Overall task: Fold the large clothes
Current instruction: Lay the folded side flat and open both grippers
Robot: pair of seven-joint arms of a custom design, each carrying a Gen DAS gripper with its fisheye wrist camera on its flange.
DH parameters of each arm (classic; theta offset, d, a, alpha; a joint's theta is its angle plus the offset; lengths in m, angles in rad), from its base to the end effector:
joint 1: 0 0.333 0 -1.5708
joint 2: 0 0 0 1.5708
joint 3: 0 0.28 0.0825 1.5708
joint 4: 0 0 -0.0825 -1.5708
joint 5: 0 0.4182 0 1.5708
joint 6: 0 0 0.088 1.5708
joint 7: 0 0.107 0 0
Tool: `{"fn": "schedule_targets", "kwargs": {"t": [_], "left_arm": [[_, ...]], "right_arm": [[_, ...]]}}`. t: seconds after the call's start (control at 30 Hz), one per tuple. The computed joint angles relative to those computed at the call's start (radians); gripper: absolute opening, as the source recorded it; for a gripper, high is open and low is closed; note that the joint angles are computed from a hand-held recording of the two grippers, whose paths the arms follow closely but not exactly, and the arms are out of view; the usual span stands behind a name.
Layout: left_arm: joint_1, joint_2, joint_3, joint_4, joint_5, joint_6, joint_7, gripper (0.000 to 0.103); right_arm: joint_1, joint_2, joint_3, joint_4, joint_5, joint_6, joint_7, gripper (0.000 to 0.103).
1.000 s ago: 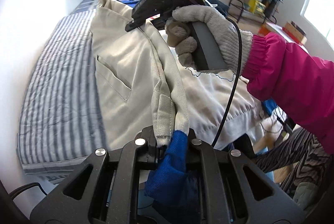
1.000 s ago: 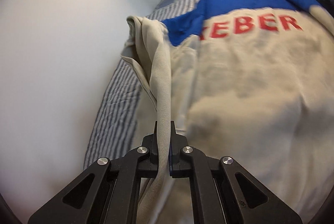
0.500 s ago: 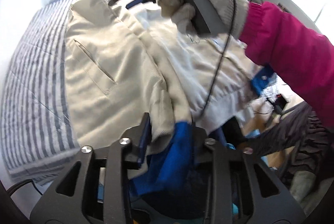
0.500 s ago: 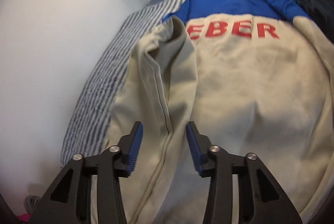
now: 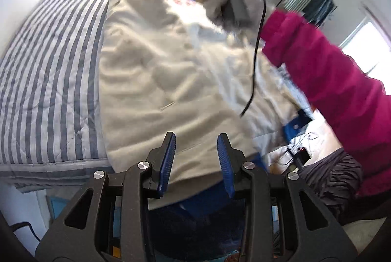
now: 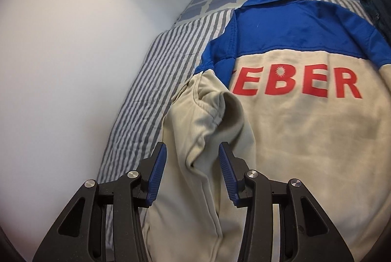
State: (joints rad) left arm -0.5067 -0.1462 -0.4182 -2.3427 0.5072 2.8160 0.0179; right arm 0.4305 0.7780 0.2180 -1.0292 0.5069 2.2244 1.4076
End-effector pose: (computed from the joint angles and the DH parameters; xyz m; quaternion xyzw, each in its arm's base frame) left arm 0.3164 -0.4618 0.3945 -0.7240 0.6042 -0.3311 0.0338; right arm 0.6683 0.4490 0.4096 -0.8003 0.4811 0.1435 0.3277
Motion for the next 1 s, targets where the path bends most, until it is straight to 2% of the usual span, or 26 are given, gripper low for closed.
{"fn": "schedule_targets", "kwargs": {"t": [0.1, 0.13, 0.17, 0.23, 0.27, 0.33, 0.4, 0.47, 0.5, 0.57, 0.67, 0.8, 0.87, 0.93, 1.0], "left_arm": [[-0.014, 0.049, 0.017, 0.016, -0.059, 0.022, 0.068, 0.034], [-0.019, 0.068, 0.02, 0.029, -0.077, 0.014, 0.101, 0.034], [-0.022, 0.079, 0.022, 0.036, -0.087, 0.011, 0.119, 0.034], [-0.03, 0.1, 0.025, 0.045, -0.118, 0.011, 0.161, 0.034], [-0.035, 0.108, 0.026, 0.048, -0.14, 0.006, 0.184, 0.034], [-0.04, 0.119, 0.028, 0.048, -0.172, 0.007, 0.211, 0.034], [-0.044, 0.13, 0.031, 0.043, -0.214, 0.02, 0.248, 0.034], [-0.046, 0.137, 0.031, 0.043, -0.23, 0.024, 0.262, 0.034], [-0.047, 0.139, 0.03, 0.046, -0.225, 0.021, 0.259, 0.034], [-0.05, 0.137, 0.03, 0.049, -0.222, 0.016, 0.26, 0.034], [-0.05, 0.108, 0.029, 0.032, -0.212, 0.02, 0.249, 0.034], [-0.032, 0.02, 0.013, -0.016, -0.117, 0.012, 0.142, 0.034], [-0.015, -0.034, -0.001, -0.046, -0.066, 0.004, 0.076, 0.034], [0.003, -0.102, -0.015, -0.087, -0.035, -0.002, 0.011, 0.034], [0.021, -0.151, -0.032, -0.111, -0.012, -0.016, -0.043, 0.034]], "right_arm": [[0.042, 0.134, -0.03, 0.19, -0.057, -0.052, 0.081, 0.04], [0.044, 0.179, -0.026, 0.252, -0.06, -0.069, 0.091, 0.016], [0.044, 0.2, -0.022, 0.278, -0.064, -0.073, 0.093, 0.006], [0.033, 0.17, -0.011, 0.227, -0.059, -0.043, 0.046, 0.004], [0.028, 0.122, -0.014, 0.149, -0.06, 0.012, 0.011, 0.003], [0.036, 0.096, -0.045, 0.088, -0.094, 0.074, 0.006, 0.003], [0.052, 0.163, -0.09, 0.164, -0.149, 0.02, 0.103, 0.003], [0.036, 0.191, -0.071, 0.173, -0.15, 0.008, 0.099, 0.003], [0.027, 0.164, -0.059, 0.125, -0.14, 0.044, 0.082, 0.004], [0.003, 0.141, -0.035, 0.098, -0.111, 0.041, 0.075, 0.007], [-0.043, 0.005, -0.004, -0.082, -0.044, 0.109, 0.026, 0.007], [-0.111, -0.245, 0.034, -0.383, 0.076, 0.18, -0.112, 0.007], [-0.127, -0.363, 0.036, -0.511, 0.128, 0.192, -0.188, 0.011], [-0.126, -0.497, 0.025, -0.649, 0.169, 0.211, -0.256, 0.023], [-0.125, -0.624, 0.012, -0.769, 0.231, 0.213, -0.333, 0.025]]}}
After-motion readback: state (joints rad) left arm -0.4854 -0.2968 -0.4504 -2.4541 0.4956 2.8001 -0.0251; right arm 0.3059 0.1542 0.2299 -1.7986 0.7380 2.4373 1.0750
